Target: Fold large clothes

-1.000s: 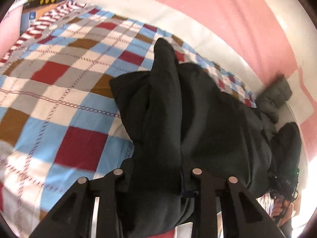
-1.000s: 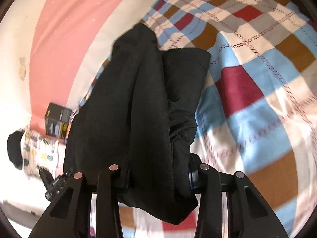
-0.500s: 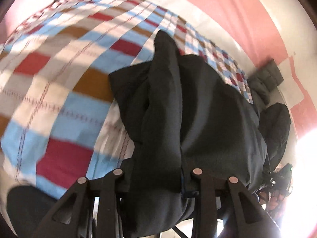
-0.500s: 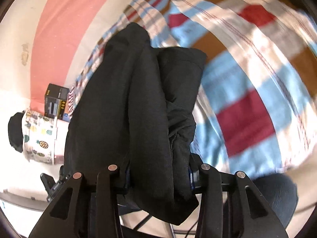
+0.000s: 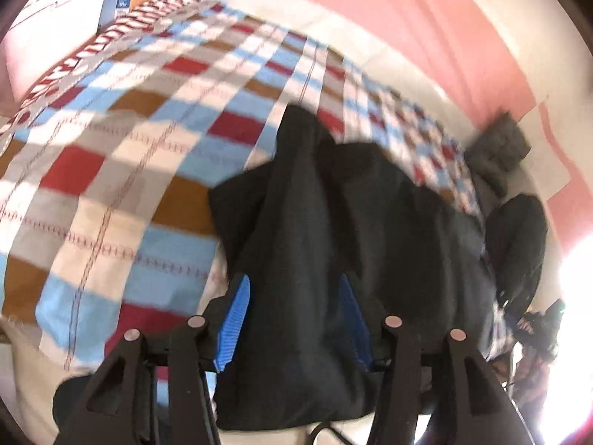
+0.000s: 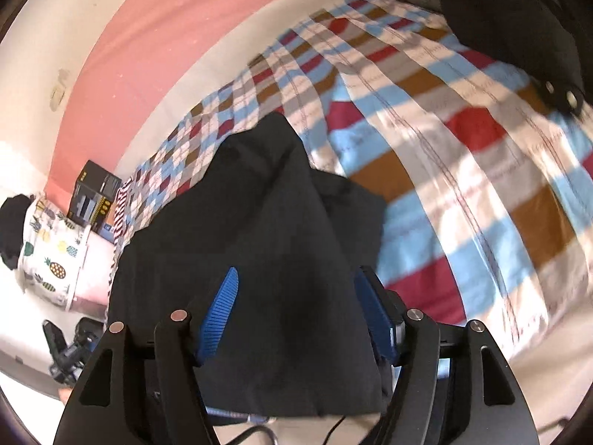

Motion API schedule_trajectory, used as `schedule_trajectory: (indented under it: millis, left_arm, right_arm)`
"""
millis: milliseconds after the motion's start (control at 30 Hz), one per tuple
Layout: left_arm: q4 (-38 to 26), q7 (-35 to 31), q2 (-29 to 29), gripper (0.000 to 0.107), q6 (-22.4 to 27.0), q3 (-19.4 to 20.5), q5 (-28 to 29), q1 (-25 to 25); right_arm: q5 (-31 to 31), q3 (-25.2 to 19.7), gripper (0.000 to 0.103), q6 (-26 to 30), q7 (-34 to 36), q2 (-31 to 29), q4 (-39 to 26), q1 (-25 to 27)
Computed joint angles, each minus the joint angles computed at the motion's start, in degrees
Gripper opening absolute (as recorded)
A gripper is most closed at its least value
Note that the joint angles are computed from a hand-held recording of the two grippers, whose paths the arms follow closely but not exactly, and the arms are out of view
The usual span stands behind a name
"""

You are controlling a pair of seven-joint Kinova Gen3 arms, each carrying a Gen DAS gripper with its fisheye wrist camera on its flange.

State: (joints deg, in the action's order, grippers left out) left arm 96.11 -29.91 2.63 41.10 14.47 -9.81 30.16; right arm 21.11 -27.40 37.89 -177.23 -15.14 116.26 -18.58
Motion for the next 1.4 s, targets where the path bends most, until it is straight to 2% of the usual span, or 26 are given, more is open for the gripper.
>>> schedule_trajectory:
  millis: [133,200,300,333,467,500,533,567,633,700,767,800,867,933,1000,1067,1167,1300,1333,1400]
  left_arm:
    - [-4.7,-7.1,4.6,0.061,-1.2,-1.1,2.8,-2.2]
    - [-8.6,-11.5,8.4,0.061,-0.3,-1.1,5.9,-4.0]
    - [-15.2,-13.6,14.2,0.061,2.8,-3.9,7.6,-3.4]
    - [-16.7,-15.0,15.8,0.061,3.1,-3.6,9.4,-4.5]
    - [-20.7,-16.9,20.3,0.059,3.7,-4.6,14.8,-5.8]
    - [-21.0,-16.1,20.7,0.049,3.4,-5.1,14.8,-5.5]
    - [-21.6,-15.1,21.0,0.030,3.5,-5.9,13.8,-4.6]
    - [-22.4,-13.8,21.3,0.028,4.1,-7.3,12.0,-3.0]
    - [-22.9,-12.4,21.1,0.021,3.5,-8.7,9.0,-1.1]
    - [-24.3,-10.3,21.5,0.020,4.1,-10.2,5.3,1.0]
    - [-25.4,-9.1,22.1,0.019,4.0,-10.6,3.9,1.4]
    - [-25.9,-8.9,22.5,0.019,3.5,-10.6,3.4,1.3]
    - [-27.1,-8.5,23.6,0.019,3.0,-10.9,2.1,1.7]
    - [-29.7,-9.2,26.3,0.019,5.3,-11.2,0.4,2.6]
    - [-30.7,-9.5,28.7,0.020,6.6,-11.4,0.0,3.2]
    - [-28.7,-8.0,28.8,0.022,4.4,-12.5,-1.1,4.2]
    - [-26.7,-7.2,28.5,0.027,2.1,-12.5,-0.8,3.9]
    - [-28.3,-7.9,28.4,0.035,4.7,-11.9,0.0,3.1]
    - [-28.1,-8.0,27.7,0.035,5.0,-11.9,-0.1,3.2]
    - [-27.3,-7.9,26.1,0.035,5.3,-12.1,-0.7,3.5]
  right_arm:
    - [-0.1,4.0,0.066,-2.2,8.4,6.1,-3.4,-0.4]
    - [-1.0,4.3,0.066,-3.4,13.1,9.3,-5.4,2.0]
    - [-3.2,1.0,0.066,-3.5,19.5,12.8,-8.4,9.0]
    - [-4.4,-0.2,0.066,-3.8,21.9,14.3,-9.3,11.7]
    - [-13.5,-5.0,0.066,-8.1,30.1,20.0,-11.1,21.5]
    - [-15.7,-5.4,0.062,-8.8,31.8,21.0,-11.7,22.4]
    - [-17.1,-4.9,0.033,-8.5,33.8,21.4,-12.5,22.1]
    - [-17.5,-3.4,0.015,-7.3,34.9,21.3,-13.1,20.9]
    - [-15.8,1.4,0.011,-7.8,34.2,20.3,-13.3,15.9]
    - [-11.3,6.1,0.010,-7.7,30.5,19.2,-13.3,10.5]
    - [-8.4,8.2,0.010,-7.6,27.0,19.1,-13.4,8.3]
    - [-6.4,7.6,0.010,-7.6,24.7,19.2,-13.3,8.7]
    - [-3.5,3.8,0.010,-7.5,21.2,20.3,-13.5,12.2]
    - [-0.1,-0.1,0.010,-5.0,18.5,23.5,-14.9,15.0]
    - [0.7,-0.9,0.010,-4.5,17.6,25.8,-15.1,15.3]
    - [2.4,1.4,0.012,-4.9,15.9,26.7,-14.8,12.7]
    - [3.6,2.1,0.015,-2.6,16.3,28.0,-16.1,11.0]
    - [0.6,1.2,0.020,-2.6,18.5,27.1,-16.1,13.0]
    - [0.6,2.0,0.023,-2.1,18.2,26.4,-16.1,12.1]
    - [2.7,5.2,0.024,0.1,16.3,23.5,-16.0,7.4]
